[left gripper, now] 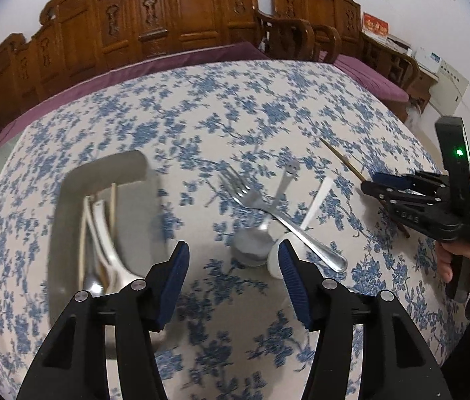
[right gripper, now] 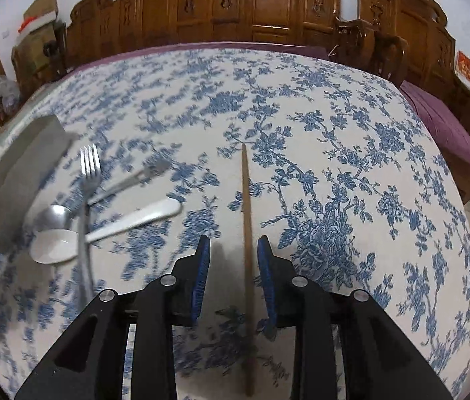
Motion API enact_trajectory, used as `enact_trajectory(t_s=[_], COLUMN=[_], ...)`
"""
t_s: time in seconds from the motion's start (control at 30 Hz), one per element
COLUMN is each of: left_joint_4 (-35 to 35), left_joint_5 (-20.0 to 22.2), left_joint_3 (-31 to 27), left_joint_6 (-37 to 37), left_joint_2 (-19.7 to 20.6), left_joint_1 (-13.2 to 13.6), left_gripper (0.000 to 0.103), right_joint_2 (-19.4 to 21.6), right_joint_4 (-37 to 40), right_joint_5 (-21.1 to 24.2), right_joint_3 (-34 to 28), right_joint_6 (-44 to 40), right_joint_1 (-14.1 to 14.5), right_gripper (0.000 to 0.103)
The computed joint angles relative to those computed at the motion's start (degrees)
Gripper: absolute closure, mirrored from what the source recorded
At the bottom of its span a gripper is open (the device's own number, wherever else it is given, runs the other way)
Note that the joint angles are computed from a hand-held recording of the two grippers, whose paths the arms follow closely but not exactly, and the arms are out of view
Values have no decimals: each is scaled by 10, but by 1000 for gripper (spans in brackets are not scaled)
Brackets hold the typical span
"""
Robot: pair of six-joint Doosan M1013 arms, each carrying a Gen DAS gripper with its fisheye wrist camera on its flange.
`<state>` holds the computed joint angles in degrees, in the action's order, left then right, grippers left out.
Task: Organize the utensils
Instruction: 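Move the right gripper to the pile and grasp a wooden chopstick, then grasp a metal fork with the left gripper while the right holds the chopstick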
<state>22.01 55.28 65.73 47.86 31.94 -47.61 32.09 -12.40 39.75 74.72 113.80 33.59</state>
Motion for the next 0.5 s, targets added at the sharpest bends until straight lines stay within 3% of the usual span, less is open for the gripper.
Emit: enact_trajectory(t_s=[0.17, 0.3, 0.5], left_joint_4=[-23, -33, -58], left_joint_5=[12, 23, 47], left_joint_3=[-31, -58, -99], left_joint_6=[13, 19, 22], left_joint_2=[25, 46, 79], left_joint_1=[0, -1, 1], left_gripper=[50, 50, 51], right_joint_2=[7, 5, 4], right_joint_4=[-16, -6, 29], right_joint_5=[16, 17, 21], right_joint_3=[-7, -6, -6], right_joint_6=[-11, -18, -29], right_joint_1=[3, 1, -5], right_gripper=[78, 95, 97])
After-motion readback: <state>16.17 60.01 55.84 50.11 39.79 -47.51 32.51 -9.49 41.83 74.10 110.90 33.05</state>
